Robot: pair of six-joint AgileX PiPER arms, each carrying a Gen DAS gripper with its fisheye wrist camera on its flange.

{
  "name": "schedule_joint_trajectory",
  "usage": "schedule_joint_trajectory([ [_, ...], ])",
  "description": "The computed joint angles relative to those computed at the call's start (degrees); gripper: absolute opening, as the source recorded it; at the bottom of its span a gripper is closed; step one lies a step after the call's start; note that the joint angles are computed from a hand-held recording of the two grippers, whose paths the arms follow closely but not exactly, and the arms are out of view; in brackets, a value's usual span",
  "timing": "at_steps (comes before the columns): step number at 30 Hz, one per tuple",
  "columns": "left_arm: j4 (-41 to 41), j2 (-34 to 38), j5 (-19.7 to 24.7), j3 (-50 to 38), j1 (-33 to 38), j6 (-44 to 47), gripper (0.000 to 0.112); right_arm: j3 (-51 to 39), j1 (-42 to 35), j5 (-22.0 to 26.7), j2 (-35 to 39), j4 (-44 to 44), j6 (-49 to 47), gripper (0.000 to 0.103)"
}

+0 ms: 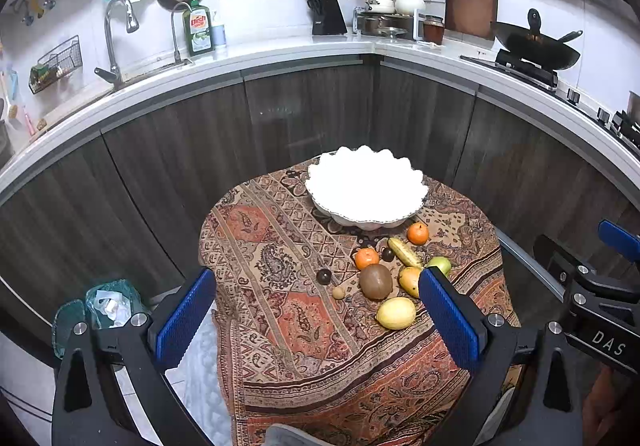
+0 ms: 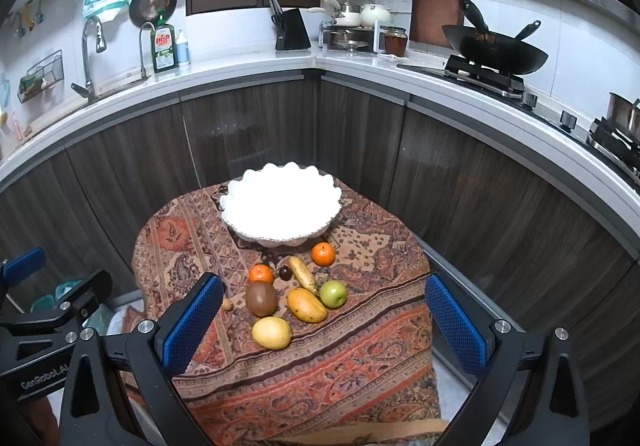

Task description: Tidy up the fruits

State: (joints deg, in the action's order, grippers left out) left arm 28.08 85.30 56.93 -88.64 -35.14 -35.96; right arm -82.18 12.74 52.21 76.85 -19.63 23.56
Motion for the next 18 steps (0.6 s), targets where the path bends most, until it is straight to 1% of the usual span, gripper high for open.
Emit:
schedule_joint_trajectory([
  [4, 0.03, -0.09, -0.95, 0.90, 0.37, 0.00, 0.103, -0.30, -0.24, 0.04, 0.17, 0.22, -0.24, 0.102],
  [11, 0.81, 0.17, -0.99, 0.93, 0.07, -0.54, 0.103, -0.46, -0.36, 0.12, 0.24, 0.56, -0.54, 0.102],
  [18, -0.35, 0.70, -0.99, 0.44, 0.38, 0.51, 0.103, -0.58, -0.51, 0.06, 0.41, 0.37, -0.41, 0.102],
])
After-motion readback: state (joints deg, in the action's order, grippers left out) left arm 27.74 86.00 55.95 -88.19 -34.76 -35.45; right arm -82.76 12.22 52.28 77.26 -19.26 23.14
